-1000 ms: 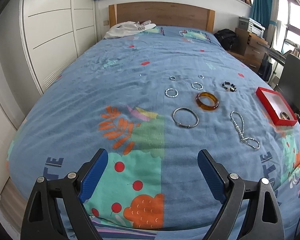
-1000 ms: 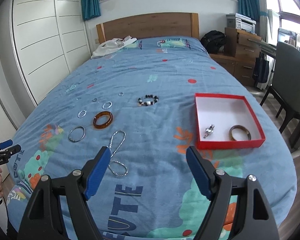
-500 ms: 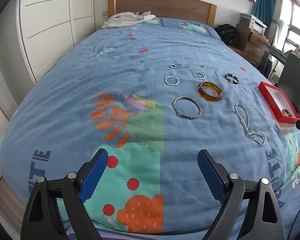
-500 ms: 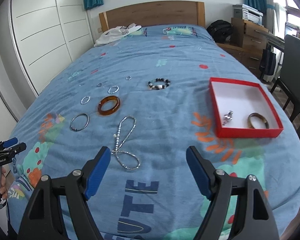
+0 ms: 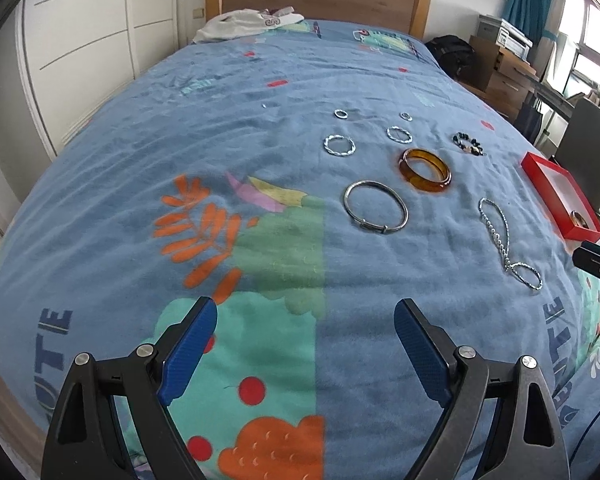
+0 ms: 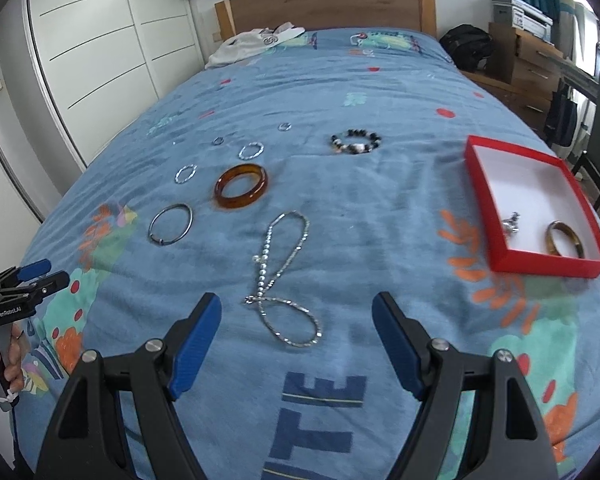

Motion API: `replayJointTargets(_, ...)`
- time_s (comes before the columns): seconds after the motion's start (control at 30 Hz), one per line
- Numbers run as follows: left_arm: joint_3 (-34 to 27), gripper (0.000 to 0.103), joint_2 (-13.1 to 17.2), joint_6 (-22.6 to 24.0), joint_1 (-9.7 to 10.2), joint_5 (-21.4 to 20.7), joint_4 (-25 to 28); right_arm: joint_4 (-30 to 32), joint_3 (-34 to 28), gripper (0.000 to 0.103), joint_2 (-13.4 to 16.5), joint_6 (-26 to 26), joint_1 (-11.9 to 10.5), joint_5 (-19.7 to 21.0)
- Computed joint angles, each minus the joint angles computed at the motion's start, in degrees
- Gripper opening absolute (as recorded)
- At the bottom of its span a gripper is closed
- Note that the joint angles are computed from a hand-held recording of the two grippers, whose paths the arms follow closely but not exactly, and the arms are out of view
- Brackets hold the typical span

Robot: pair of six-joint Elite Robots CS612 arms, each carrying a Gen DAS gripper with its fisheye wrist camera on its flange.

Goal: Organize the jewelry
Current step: 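Withdraw both tools from the box back toward the remaining jewelry, then grasp the silver bangle with the left tool while the right tool grasps the chain necklace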

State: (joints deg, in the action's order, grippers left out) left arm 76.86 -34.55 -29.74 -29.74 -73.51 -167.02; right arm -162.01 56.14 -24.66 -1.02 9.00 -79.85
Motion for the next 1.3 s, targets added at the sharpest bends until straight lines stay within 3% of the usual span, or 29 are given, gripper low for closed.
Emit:
replayJointTargets(0.5,-8.1,0.089,4.6,3.1,0.52,-3.3,4.2,4.9,-5.8,0.077,3.5,-0.8,0.3,1.9)
replayJointTargets(0.9,-20.8,0.089,11.3,6.4,1.28,-6.0,11.0,12.0,-14.8,0.076,8.5,-3.5,1.0,3.2)
replayJointTargets(0.97,-22.8,0.089,12.4,6.5,1.42,-6.3,12.2,13.5,-16.5,0.073,9.4,-3.8,1.1,3.4)
replayJointTargets(1.1,-26.5,0.089,14.3,6.7,1.58,-6.4,14.4,17.0,-19.1,0.049,10.8,-5.5,1.4,2.9)
replayJointTargets(1.3,-30.5,0.089,16.5,7.4,1.5,-5.9,16.9,18.0,-20.7,0.048,11.8,-6.1,1.4,3.1)
